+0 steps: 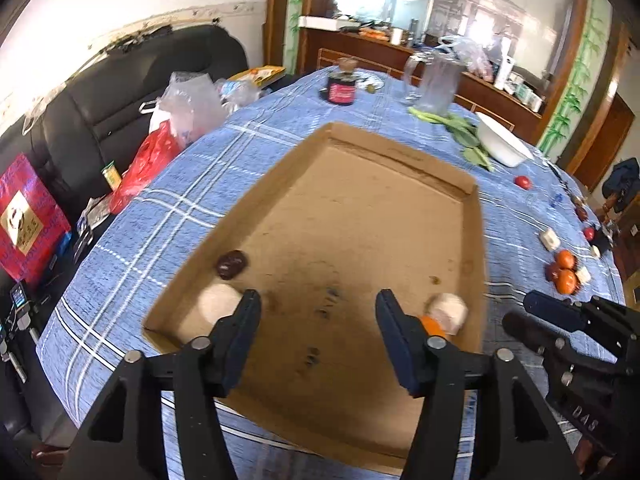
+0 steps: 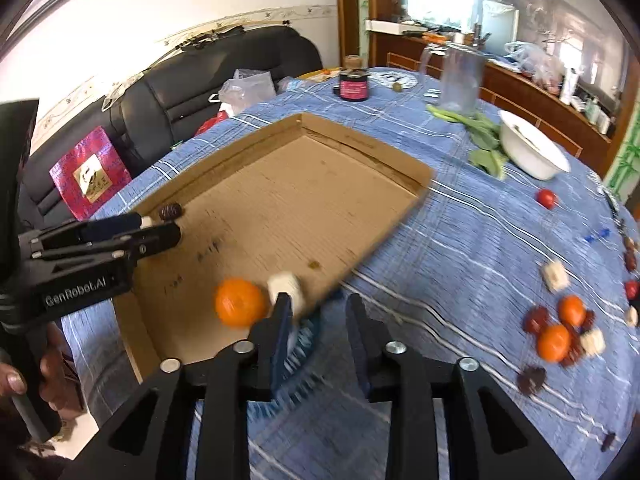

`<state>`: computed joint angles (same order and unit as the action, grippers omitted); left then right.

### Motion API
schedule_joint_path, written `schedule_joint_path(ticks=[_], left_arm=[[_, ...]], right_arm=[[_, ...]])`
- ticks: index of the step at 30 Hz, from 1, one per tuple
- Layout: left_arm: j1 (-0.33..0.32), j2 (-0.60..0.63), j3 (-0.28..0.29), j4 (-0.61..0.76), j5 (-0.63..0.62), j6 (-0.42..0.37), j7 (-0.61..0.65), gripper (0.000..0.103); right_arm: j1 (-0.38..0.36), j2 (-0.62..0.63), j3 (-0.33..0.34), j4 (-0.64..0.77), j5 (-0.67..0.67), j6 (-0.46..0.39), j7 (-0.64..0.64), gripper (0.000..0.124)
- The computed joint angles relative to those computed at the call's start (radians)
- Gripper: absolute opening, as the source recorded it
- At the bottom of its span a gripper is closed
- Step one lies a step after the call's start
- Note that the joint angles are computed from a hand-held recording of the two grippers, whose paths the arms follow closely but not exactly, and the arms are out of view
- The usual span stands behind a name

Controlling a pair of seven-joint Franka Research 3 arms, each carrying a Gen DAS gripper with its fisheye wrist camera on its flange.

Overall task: Organize fruits
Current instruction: 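Grasp a red date with the right tool while the left tool grasps a dark date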

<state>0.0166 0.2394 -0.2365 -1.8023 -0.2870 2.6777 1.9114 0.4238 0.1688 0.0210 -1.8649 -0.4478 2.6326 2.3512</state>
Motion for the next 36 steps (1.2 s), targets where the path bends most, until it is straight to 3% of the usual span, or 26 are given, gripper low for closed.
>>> schedule_joint_path(ticks=[2, 7, 13, 22, 25, 31, 36], left_arm=[[-0.005, -0.023, -0.016, -0.029, -0.017, 0.011, 0.023, 0.066], [-0.046, -0.05, -0.039, -0.054, -0.053, -0.012, 0.07, 0.067], [-0.119, -0.066, -0.059, -0.074, -0.053, -0.04, 0.103, 0.068], [-0.221, -0.086, -0.074, -0.111, -0.005, -0.039, 0.121, 0.069], [-0.246, -0.084, -0.074, -0.113, 0.026, -0.041, 0.093, 0.069], [-0.277, -0.051, -0.074, -0.078, 0.095, -0.058, 0.019, 0.069], [-0.3, 0.01, -0.081, -0.006, 0.16, -0.104, -0.052, 0.069]], right_arm=[[0.006, -0.049, -0.008, -0.061, -0.045, 0.002, 0.054, 0.047], [-0.041, -0.213, 0.025, -0.248, -0.174, -0.035, 0.215, 0.048], [-0.16, -0.448, 0.071, -0.49, -0.204, -0.094, 0.372, 0.047], [-0.365, -0.776, 0.107, -0.756, -0.171, -0.243, 0.388, 0.047], [-0.407, -0.805, 0.104, -0.792, -0.14, -0.224, 0.343, 0.047], [-0.47, -0.775, 0.086, -0.823, -0.052, -0.094, 0.246, 0.047], [-0.526, -0.739, 0.129, -0.827, 0.002, -0.041, 0.189, 0.042]])
